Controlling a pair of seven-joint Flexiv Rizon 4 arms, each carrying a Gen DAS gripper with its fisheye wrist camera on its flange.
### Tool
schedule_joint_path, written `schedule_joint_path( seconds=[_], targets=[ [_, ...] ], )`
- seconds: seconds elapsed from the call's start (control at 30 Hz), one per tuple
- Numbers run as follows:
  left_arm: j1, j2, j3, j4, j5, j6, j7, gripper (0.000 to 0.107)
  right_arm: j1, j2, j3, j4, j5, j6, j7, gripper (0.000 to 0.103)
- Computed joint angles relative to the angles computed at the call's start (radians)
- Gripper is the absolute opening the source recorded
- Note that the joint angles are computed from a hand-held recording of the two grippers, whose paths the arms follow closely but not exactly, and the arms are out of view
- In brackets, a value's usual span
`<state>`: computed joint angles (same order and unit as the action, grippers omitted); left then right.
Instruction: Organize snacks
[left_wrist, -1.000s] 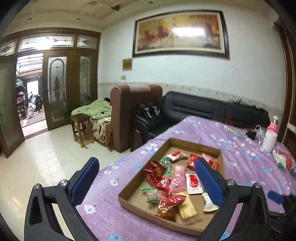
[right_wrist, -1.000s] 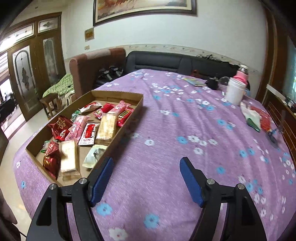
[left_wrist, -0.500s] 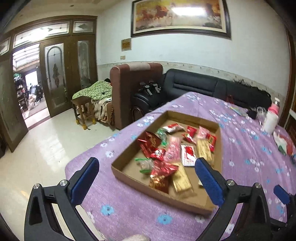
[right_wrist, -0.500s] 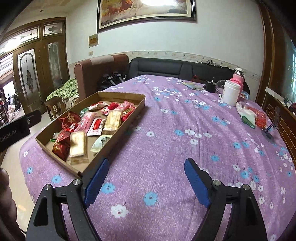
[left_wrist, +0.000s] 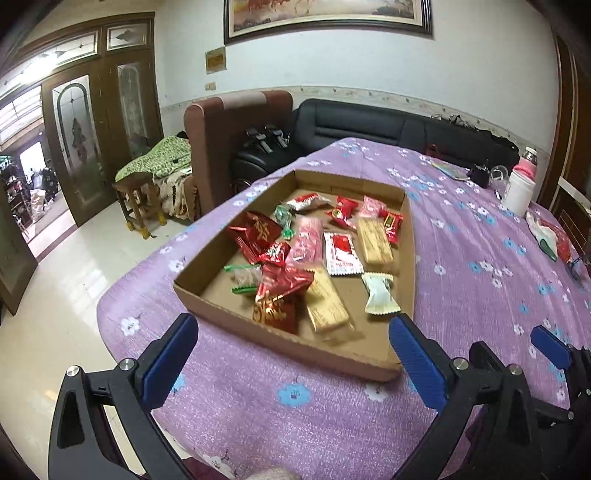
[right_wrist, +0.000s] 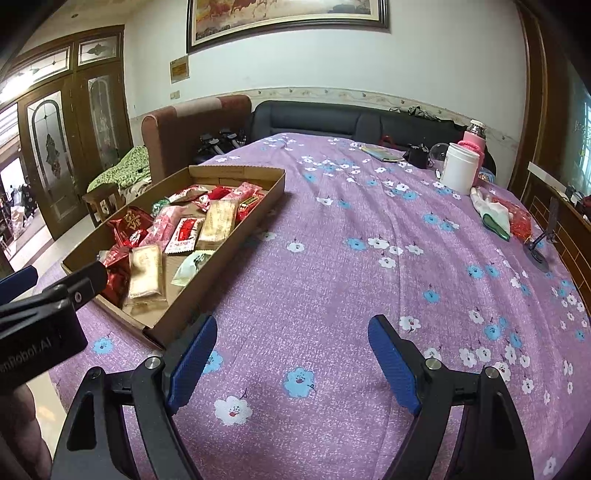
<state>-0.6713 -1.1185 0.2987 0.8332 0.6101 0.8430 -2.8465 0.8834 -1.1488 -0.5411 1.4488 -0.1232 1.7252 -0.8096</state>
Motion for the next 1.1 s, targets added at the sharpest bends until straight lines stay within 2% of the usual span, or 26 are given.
schedule_joint_path(
  seconds=[0.57, 1.1],
  targets=[
    [0.04, -0.011, -0.036, 0.021, -0.079, 0.046, 0.056, 0.103, -0.014, 0.002, 0.021, -0.018, -0.051, -0.037, 0.026, 0.087],
    [0.047, -0.023, -0.036, 0.02, -0.125, 0.063, 0.084, 0.103, -0.017, -0.001, 0.024, -0.022, -0.073, -0.037, 0.036, 0.087]
  ],
)
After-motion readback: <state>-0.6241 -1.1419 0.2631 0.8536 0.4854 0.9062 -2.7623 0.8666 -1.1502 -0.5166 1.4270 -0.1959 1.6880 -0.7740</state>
